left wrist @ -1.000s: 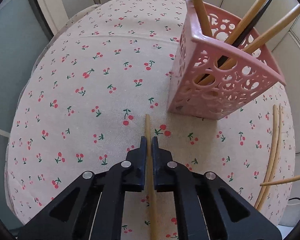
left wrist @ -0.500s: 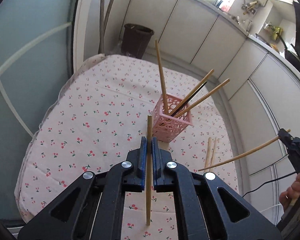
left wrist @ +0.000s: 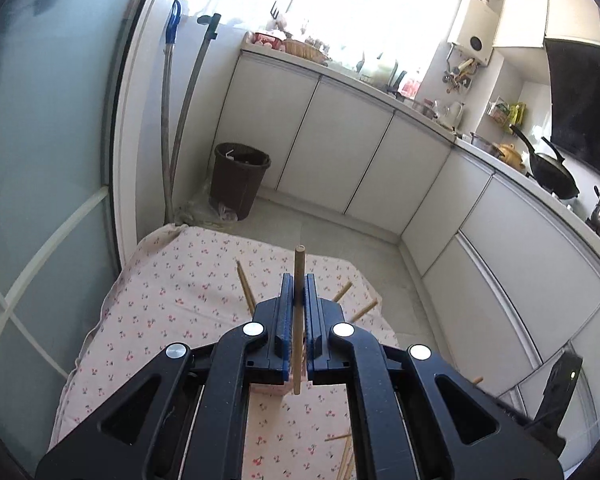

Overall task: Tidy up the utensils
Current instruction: 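Carry both chopsticks over the pink basket and open both tools to drop them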

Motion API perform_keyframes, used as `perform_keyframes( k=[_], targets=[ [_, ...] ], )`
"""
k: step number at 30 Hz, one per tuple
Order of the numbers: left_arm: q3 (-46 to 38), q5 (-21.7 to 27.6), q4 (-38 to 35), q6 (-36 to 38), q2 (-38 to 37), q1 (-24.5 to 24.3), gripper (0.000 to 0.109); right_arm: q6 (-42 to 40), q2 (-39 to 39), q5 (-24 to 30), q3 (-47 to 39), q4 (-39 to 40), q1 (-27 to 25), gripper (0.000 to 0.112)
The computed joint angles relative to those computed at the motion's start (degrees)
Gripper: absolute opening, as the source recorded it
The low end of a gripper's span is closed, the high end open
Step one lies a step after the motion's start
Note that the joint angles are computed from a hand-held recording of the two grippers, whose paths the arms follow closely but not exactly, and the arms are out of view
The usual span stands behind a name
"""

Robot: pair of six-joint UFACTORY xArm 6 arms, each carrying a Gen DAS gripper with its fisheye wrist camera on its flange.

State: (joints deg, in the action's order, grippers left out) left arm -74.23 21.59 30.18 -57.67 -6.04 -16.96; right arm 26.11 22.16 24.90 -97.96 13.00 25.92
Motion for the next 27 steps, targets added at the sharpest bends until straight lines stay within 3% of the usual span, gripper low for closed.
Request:
perform_keyframes(
  k=[5,8,10,12,15,18,27],
  targets=[
    [-6.9,0.3,-1.0,-0.1,6.0,1.6,0.004,-0.5,1.2,1.1,-1.3,0.9,-0.3,0.008],
    [-11.5,4.9,-8.2,6.4,10.9,1.9,0.006,-0.7,1.9,1.8,-2.3,0.9,-0.3,0.008],
    [-12.1,7.1,-6.9,4.8,12.4,2.4,0.013,-0.9,2.4,2.1,-3.1,1.1,-0.1,0.008],
    [-8.9,4.6,-6.9,2.6,11.2,3.8,0.031,-1.7,2.8,2.2,-3.9,1.7,0.1,0.008],
    [-6.0,3.7,-11.4,3.5,9.5,5.2,0.032,-3.3,3.2,2.2,-5.0,3.0,0.6,0.008],
    [-3.1,3.6,-9.3,0.3,6.4,6.2,0.036,-6.0,3.5,2.0,-6.4,6.6,1.2,0.008],
    [5.0,0.7,-20.1,1.7,-2.0,10.4,0.049,-3.9,6.1,-0.1,-13.7,3.6,2.3,0.008]
  ],
)
